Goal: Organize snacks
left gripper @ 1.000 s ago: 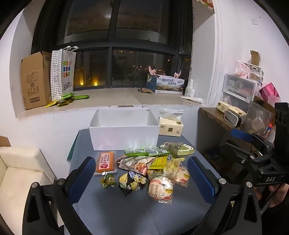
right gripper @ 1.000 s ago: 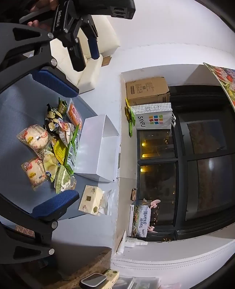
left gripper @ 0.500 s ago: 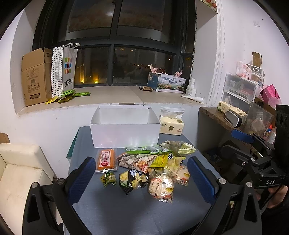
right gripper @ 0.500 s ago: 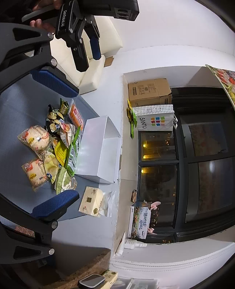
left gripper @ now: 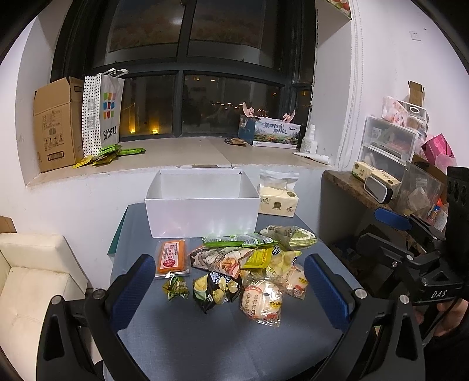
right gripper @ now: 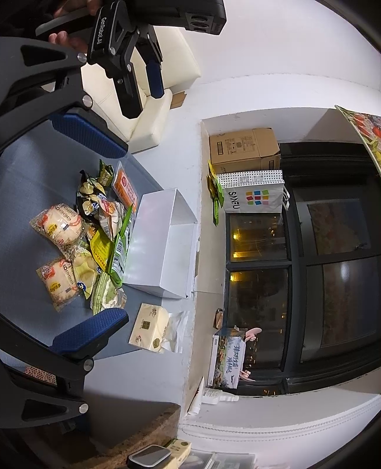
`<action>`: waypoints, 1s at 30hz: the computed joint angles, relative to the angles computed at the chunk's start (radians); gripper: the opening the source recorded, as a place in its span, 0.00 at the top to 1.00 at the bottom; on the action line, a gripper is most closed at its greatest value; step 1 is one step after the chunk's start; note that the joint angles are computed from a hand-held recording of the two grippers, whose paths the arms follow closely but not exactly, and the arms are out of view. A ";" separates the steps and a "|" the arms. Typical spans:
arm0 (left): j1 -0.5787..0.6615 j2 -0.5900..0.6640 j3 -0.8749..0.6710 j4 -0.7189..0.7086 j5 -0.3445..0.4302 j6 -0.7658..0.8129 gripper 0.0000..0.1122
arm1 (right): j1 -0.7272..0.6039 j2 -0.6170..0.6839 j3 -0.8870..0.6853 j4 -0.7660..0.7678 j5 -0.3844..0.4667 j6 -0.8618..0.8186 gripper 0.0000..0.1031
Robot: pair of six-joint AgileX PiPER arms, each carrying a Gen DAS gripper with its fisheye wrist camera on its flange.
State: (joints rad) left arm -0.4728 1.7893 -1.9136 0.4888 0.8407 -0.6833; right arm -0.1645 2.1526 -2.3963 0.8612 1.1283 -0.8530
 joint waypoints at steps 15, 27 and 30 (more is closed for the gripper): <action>-0.001 -0.007 0.007 0.004 0.002 -0.008 0.08 | 0.003 -0.002 0.010 -0.002 -0.006 -0.003 0.00; -0.001 -0.010 0.011 0.008 0.001 -0.012 0.08 | 0.006 -0.004 0.017 -0.002 -0.008 -0.004 0.00; -0.001 -0.010 0.011 0.008 0.002 -0.012 0.08 | 0.007 -0.005 0.018 -0.003 -0.009 -0.003 0.00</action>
State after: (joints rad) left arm -0.4739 1.7796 -1.9024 0.4969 0.8422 -0.6949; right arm -0.1579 2.1478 -2.3787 0.8584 1.1197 -0.8565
